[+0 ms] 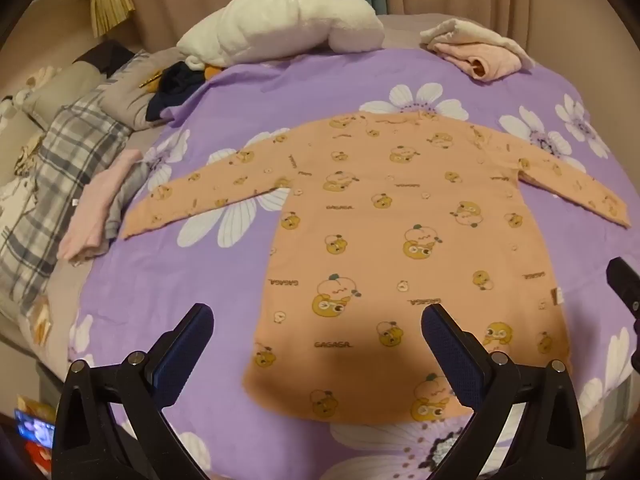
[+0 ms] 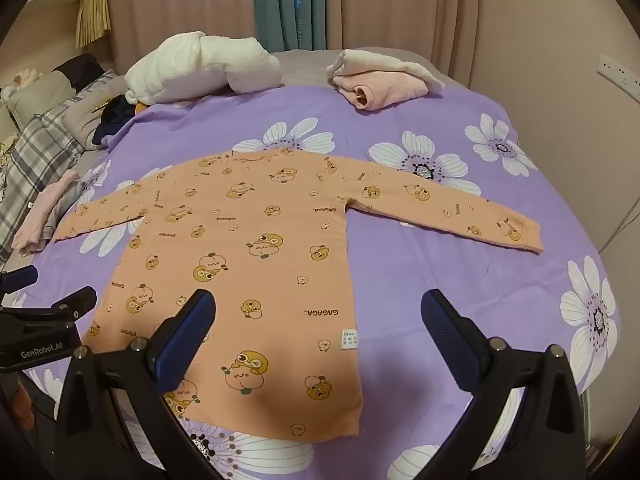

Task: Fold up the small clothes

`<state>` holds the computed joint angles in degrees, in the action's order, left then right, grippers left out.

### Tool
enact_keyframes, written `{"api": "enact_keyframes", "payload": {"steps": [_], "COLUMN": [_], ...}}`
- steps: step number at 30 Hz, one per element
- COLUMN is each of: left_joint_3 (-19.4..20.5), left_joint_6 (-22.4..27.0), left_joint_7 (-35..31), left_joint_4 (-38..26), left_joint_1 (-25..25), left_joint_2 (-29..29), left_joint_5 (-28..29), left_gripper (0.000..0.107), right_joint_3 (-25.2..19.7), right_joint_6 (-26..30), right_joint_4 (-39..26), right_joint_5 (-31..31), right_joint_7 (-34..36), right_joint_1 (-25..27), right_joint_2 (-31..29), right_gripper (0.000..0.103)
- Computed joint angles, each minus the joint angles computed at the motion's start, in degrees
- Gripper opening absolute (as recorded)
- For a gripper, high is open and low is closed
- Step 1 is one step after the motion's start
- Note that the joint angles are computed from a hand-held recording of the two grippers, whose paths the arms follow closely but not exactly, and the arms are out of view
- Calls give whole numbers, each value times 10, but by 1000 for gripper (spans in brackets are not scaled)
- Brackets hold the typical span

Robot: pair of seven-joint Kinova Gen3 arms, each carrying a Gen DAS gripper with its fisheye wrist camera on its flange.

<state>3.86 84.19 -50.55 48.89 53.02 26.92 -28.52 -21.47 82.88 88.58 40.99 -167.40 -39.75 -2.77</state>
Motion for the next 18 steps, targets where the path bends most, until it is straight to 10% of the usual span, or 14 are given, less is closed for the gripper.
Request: {"api": "enact_keyframes", "payload": {"steps": [18], "left_joint_3": [17], "left_joint_6": [-43], "left_joint_7": [24], "left_joint_4": [38], "left_joint_1": [5], "left_joint_2": [-41], "left_joint_5": [-22], "left_gripper": [103], "right_joint_3": [-14], "right_joint_6": [13], "right_joint_4": [-9], "right_joint_5": [10], "right_joint_7": [-3], "right_joint_1": [-2], "right_joint_2": [-12], "right_gripper": [103]}}
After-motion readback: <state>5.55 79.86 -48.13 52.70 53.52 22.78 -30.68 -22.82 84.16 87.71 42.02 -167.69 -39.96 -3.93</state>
